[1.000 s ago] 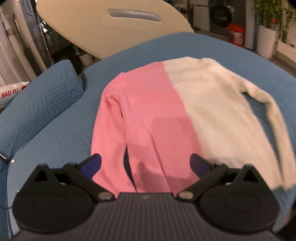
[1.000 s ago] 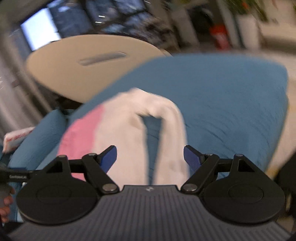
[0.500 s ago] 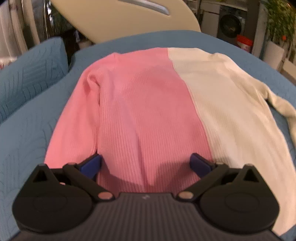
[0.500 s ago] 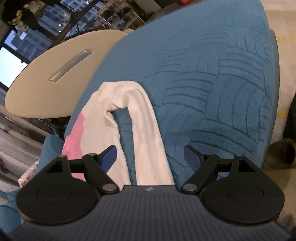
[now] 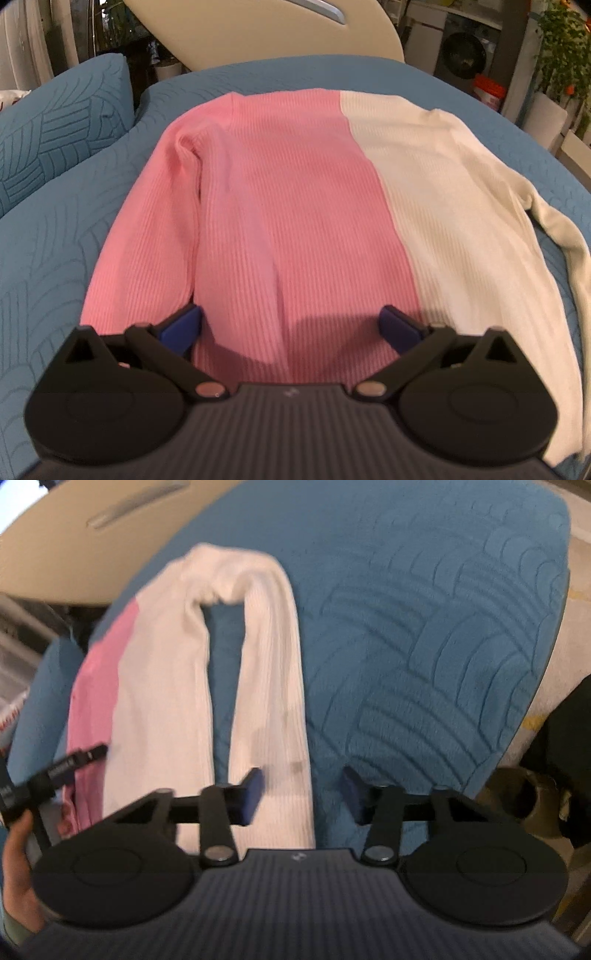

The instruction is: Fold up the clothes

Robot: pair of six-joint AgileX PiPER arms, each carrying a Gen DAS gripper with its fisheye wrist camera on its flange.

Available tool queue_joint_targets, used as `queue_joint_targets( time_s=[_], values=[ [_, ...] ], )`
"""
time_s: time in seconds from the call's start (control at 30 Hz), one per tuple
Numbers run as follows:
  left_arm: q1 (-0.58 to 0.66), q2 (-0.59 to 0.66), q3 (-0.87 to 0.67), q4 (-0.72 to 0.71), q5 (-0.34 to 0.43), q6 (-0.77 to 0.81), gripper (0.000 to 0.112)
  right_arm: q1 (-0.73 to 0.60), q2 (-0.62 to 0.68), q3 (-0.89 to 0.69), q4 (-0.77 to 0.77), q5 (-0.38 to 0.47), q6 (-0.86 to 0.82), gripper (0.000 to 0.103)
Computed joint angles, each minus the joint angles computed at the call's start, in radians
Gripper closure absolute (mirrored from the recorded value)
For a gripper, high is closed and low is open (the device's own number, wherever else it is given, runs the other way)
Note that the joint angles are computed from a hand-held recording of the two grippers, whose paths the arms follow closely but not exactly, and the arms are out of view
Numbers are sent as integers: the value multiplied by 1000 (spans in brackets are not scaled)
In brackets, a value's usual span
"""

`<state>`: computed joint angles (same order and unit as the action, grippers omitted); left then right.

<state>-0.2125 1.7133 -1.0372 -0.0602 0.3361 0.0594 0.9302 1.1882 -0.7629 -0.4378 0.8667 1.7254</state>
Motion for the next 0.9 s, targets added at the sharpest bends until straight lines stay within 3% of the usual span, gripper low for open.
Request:
queue_joint_targets(
  time_s=[0.17, 0.27, 0.33, 0.5, 0.57, 0.6, 0.67, 0.73, 0.87, 0.9],
  values=[
    [3, 3, -5, -17, 5, 20, 9, -10, 2, -3, 19, -7, -25, 59],
    [10, 3, -6, -44, 9, 49, 9, -33, -119, 110, 15, -167, 30, 60],
    [11, 1, -4, -49, 8, 60, 9, -67, -141, 138, 23, -204, 37, 60],
    [12, 4, -10, -53, 16, 61, 9, -42, -159, 156, -21, -172, 121, 60],
    [12, 4, -12, -54, 19, 60, 9, -59, -122, 126, 27, -174, 17, 61],
    [13, 4, -13, -58, 20, 65, 9, -65, -109, 116, 40, -178, -15, 65],
    [16, 4, -14, -75, 23, 83, 9, -74, -80, 93, 66, -177, -78, 87],
    [22, 4, -16, -97, 28, 107, 9, -81, -64, 81, 80, -179, -117, 94],
    [44, 13, -44, -172, 71, 181, 9, -10, -79, 72, -38, -132, -7, 97],
    [57, 16, -56, -212, 91, 218, 9, 44, -79, 52, -109, -77, 70, 97]
  ],
)
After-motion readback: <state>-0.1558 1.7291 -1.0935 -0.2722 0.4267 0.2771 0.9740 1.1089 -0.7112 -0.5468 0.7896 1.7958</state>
